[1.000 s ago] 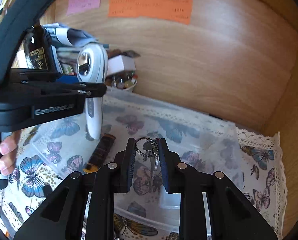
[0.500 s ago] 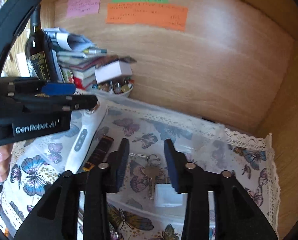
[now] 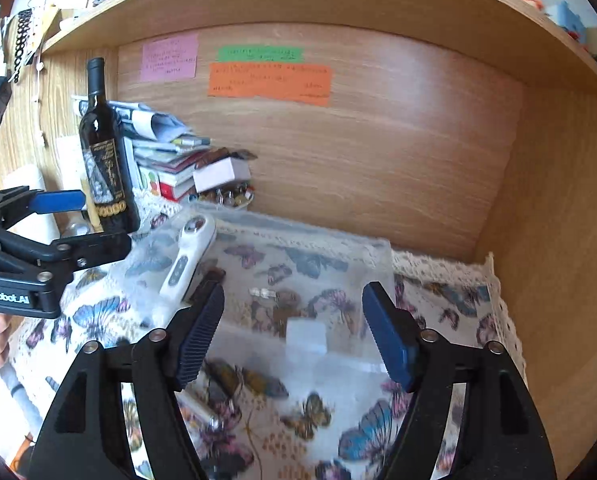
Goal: Organize rigid objects
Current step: 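Grasp a black clip with the right tool while the left tool grasps the dark spiky round object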
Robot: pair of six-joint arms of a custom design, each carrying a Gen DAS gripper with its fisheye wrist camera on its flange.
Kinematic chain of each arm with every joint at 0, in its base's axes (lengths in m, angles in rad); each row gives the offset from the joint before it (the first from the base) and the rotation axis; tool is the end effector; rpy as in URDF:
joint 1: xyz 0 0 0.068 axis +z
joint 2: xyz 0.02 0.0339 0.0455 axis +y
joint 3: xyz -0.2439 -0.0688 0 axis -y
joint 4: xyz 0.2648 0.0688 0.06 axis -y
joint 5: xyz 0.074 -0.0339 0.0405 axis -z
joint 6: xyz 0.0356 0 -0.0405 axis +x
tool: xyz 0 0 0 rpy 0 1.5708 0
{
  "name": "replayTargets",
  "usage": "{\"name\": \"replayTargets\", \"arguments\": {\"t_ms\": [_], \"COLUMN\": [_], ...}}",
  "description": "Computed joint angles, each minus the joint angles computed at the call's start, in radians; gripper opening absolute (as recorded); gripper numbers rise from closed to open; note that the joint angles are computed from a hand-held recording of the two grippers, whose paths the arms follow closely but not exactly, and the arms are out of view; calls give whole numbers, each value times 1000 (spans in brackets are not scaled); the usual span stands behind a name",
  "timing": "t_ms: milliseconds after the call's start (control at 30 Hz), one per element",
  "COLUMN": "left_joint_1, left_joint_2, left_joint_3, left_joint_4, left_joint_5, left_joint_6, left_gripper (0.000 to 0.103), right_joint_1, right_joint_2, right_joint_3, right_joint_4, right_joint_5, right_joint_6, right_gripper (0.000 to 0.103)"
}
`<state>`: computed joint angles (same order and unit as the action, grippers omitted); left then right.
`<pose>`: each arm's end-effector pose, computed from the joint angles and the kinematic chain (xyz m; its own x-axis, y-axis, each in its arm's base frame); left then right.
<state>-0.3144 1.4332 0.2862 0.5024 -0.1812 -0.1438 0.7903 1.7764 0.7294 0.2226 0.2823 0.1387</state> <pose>0.2276 -0.0673 0.0729 -0.5895 0.0435 -0.8066 0.0836 0.9965 -0.0074 0.2376 0.2258 0.0735 -0.5876 -0.4046 -0.7007 -0.4727 0.8745 -0.1087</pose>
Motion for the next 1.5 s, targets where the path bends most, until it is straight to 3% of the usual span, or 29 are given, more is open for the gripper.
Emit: {"name": "replayTargets", "arguments": {"t_ms": [233, 367, 500, 600, 800, 867, 933, 1000, 1100, 1167, 1300, 1500], "left_joint_1": [-33, -67, -105, -112, -150, -158, -158, -159, -161, -160, -156, -160], "left_joint_2": [52, 151, 265, 322, 387, 399, 414, 436, 477, 499, 507, 480], "left_joint_3": [-93, -141, -153, -150, -103, -85, -64, -39, 3, 24, 24, -25], "left_joint_4": [56, 179, 269, 305, 298, 288, 277, 265, 246, 241, 256, 310], "left_joint_5": [8, -16, -14, 28, 52, 53, 62, 74, 87, 94, 111, 107], "left_joint_6": [-51, -80, -92, -103, -119, -118, -115, -112, -110, -115, -119, -129], "left_gripper": [100, 98, 68, 55, 45, 45, 44, 43, 36, 30, 28, 28], "right_joint_1": [44, 71, 98, 112, 97, 89, 82, 79, 66, 64, 45, 75], "right_joint_2": [-5, 24, 78, 114, 175, 162, 145, 134, 122, 111, 84, 61], "right_joint_3": [-92, -123, -131, -123, -111, -127, -140, -147, -165, -179, -205, -206], "right_joint_4": [-3, 2, 10, 17, 36, 49, 49, 43, 55, 66, 98, 92], "right_joint_5": [-4, -22, -41, -55, -122, -143, -156, -155, -176, -169, -206, -140], "right_joint_6": [76, 130, 173, 196, 224, 230, 225, 216, 207, 206, 201, 188], "right_gripper": [70, 70, 70, 70, 68, 65, 50, 44, 42, 31, 22, 21]}}
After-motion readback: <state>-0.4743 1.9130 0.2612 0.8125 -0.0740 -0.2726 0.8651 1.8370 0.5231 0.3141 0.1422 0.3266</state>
